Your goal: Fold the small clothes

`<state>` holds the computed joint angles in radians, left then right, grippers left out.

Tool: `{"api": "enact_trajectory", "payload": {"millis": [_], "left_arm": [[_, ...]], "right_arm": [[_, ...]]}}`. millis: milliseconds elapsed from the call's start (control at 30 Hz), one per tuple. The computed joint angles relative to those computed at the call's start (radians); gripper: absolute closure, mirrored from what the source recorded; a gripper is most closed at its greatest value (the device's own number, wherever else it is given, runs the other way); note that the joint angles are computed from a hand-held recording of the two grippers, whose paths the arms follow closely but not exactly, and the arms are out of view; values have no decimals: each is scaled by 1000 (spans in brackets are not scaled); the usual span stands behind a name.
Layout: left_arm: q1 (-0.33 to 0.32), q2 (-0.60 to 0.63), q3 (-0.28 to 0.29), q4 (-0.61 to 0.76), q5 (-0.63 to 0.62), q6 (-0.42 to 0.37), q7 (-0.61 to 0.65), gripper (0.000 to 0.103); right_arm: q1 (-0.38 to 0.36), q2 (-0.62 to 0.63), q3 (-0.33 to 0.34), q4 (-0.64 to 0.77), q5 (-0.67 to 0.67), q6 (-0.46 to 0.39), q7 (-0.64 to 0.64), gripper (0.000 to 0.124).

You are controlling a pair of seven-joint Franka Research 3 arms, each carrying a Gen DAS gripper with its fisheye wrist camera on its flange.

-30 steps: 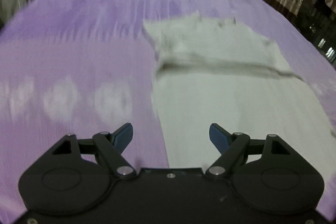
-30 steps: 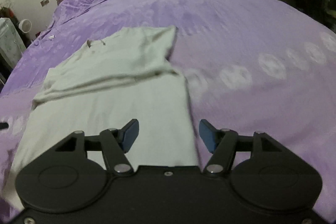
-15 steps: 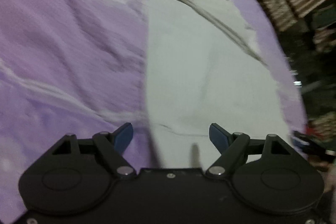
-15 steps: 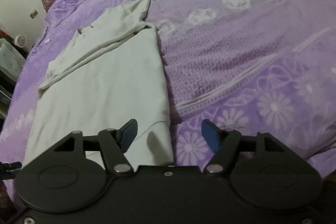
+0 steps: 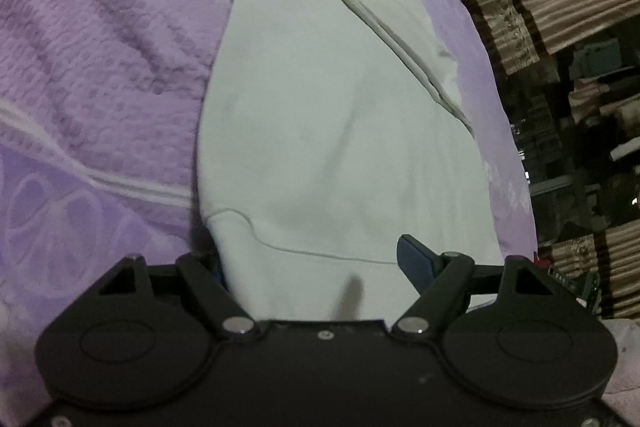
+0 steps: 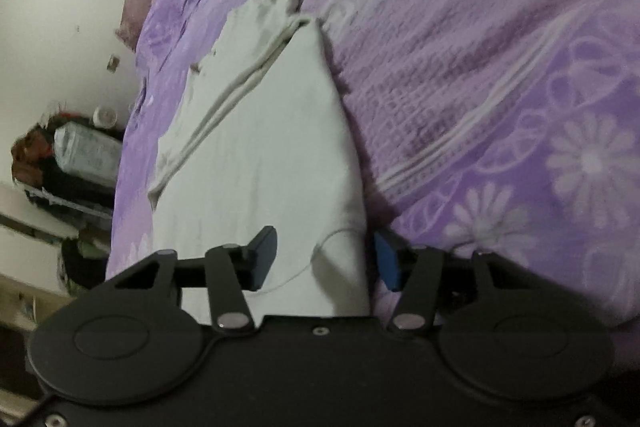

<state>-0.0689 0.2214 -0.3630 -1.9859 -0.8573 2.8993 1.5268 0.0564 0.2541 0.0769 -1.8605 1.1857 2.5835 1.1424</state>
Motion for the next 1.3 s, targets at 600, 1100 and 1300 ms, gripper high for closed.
{"api": "enact_trajectory", "payload": {"millis": [600, 1100, 1300], "left_arm": [[-8, 21, 20, 14, 249, -3, -174, 101], [-30, -155, 1, -72, -176, 124, 152, 102], [-108, -225, 73, -117, -153, 140, 139, 102]], "right_arm": [[5, -5, 2, 16, -38, -61, 18, 120], [39, -120, -15, -43, 54, -33, -68, 120], [54, -172, -31, -74, 86, -36, -96, 120]]}}
